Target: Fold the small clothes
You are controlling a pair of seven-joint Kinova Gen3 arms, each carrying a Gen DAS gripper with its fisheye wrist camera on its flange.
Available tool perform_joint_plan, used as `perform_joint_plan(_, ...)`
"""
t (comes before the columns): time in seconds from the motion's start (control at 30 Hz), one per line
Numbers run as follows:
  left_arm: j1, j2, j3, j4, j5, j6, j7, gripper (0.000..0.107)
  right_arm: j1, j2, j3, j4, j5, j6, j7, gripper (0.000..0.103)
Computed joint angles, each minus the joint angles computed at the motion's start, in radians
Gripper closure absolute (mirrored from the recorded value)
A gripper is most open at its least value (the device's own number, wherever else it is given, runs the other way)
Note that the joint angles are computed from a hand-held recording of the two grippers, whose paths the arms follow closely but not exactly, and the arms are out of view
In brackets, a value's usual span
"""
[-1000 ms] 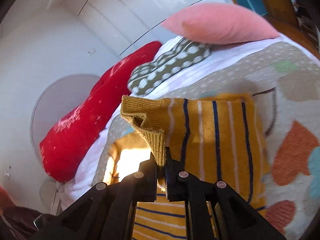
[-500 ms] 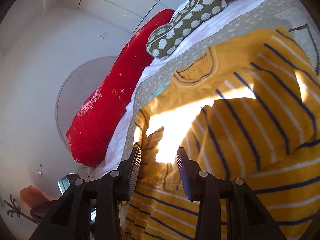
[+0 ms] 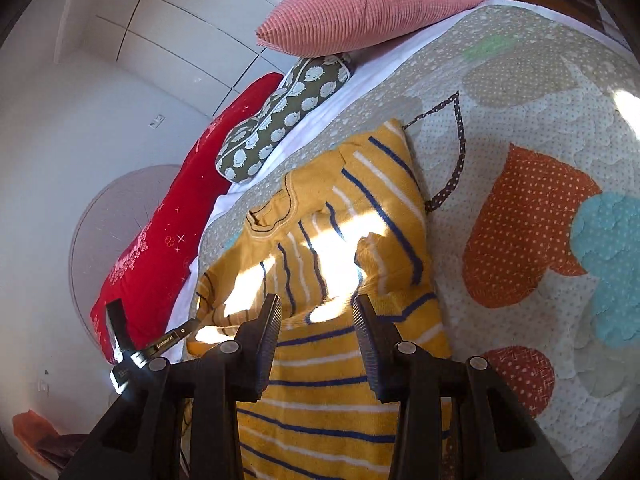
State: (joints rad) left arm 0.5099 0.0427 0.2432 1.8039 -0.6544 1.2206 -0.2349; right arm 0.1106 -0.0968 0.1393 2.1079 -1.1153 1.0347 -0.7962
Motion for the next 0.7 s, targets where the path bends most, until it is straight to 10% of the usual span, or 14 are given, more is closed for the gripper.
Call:
perform_joint_plan(0.43,-0.102,-0.150,-0.017,0.110,0.136,-0.180,-0.082,0.105,-0.024,0.169,-0.134,-0.041,-0.041,-0.125,-0.085,0.063)
perform_joint_plan(0.6,-0.149,-0.380,0.052,0.174,0.153,-0.125,-0.052,0.057,-0.076,0.041,-0.120,-0.049,0.099,-0.128,-0.134,0.063)
perform_joint_plan(0.7,-0.196,-0.485,0.114,0.192,0.160,-0.008,-0.045,0.056,-0.118,-0.021,-0.115,-0.051,0.148,-0.114,-0.158,0.062)
